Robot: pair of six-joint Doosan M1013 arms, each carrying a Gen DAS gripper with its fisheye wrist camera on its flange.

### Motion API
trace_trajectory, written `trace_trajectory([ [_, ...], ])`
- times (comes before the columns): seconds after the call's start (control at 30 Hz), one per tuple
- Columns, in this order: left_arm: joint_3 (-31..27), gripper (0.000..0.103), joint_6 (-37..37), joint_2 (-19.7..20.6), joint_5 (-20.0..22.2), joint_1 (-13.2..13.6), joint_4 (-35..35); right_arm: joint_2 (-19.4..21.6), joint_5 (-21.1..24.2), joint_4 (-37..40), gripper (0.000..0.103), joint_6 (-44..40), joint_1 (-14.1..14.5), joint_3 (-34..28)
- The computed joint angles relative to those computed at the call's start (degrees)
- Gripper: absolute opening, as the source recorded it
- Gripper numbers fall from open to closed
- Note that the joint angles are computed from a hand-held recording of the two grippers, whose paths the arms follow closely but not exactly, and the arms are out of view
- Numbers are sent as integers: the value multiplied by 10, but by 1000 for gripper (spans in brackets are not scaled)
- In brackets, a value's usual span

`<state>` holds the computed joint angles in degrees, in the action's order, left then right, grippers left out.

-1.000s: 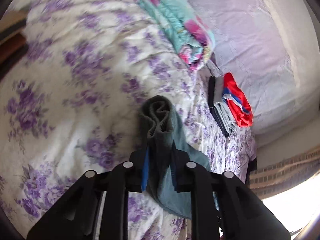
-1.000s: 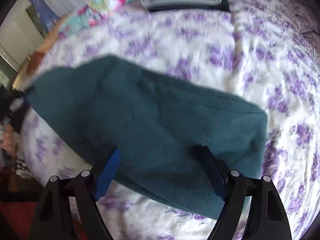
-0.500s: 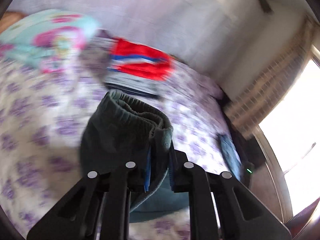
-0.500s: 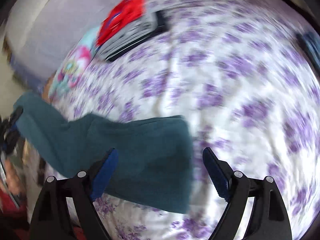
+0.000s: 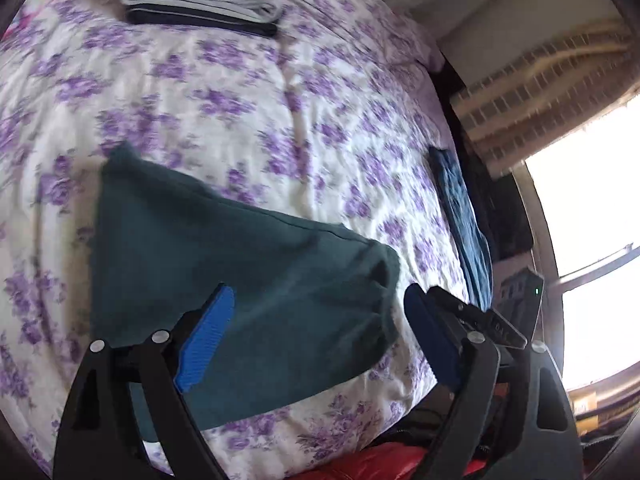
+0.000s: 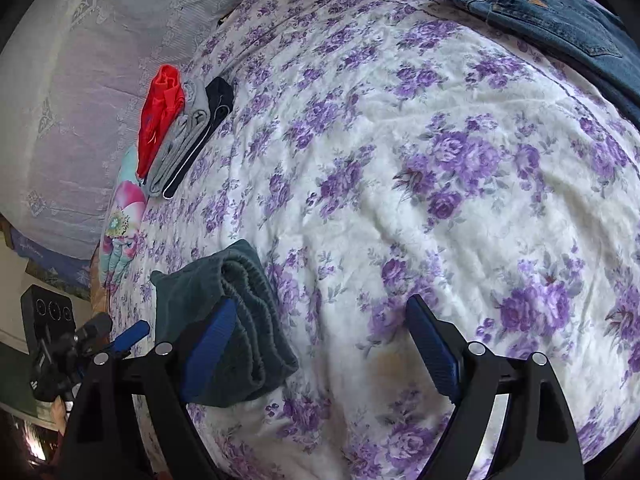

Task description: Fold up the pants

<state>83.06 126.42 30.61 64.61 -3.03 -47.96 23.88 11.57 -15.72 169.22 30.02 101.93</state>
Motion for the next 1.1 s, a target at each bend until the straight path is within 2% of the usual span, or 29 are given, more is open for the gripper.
trace_trajectory([
  [0.07,5,86,-41,2,-12,20,-16,9,6,31,87,-62,3,-21],
  [0.13,3,86,-66,7,-23,32,-13,19,29,24,87,-111,9,-50],
  [0.2,14,86,-75,1,-40,36,-1,36,79,10,87,-157,14,-88],
  [0.3,17,87,-106,7,-49,34,49,79,173,64,87,-270,10,-148],
  [0.33,15,87,-124,14,-44,32,70,96,193,67,88,-279,7,-159],
  [0.37,11,87,-143,22,-36,30,93,97,182,40,90,-264,8,-158],
  [0.4,10,86,-160,29,-28,27,110,101,200,14,89,-261,11,-168],
  [0.43,17,87,-146,27,-42,27,103,104,221,19,89,-280,12,-179],
  [0.53,23,87,-138,15,-67,13,148,77,168,-37,88,-223,14,-157],
  [0.67,38,87,-128,-3,-116,6,155,60,140,-91,87,-180,14,-156],
  [0.73,42,87,-137,-10,-146,0,177,51,83,-42,80,-210,11,-144],
  [0.8,39,87,-146,-10,-148,-1,189,52,49,71,79,-317,12,-144],
  [0.87,33,87,-151,-4,-137,-3,192,65,68,157,79,-421,17,-162],
  [0.93,33,87,-155,-4,-135,-5,204,76,91,168,79,-435,20,-172],
  [1.0,36,88,-154,-7,-142,-8,216,87,119,216,79,-471,14,-178],
  [1.03,36,93,-156,-7,-145,-11,225,95,137,241,79,-489,9,-182],
  [1.1,36,95,-169,-7,-149,-14,245,103,140,290,79,-523,1,-180],
])
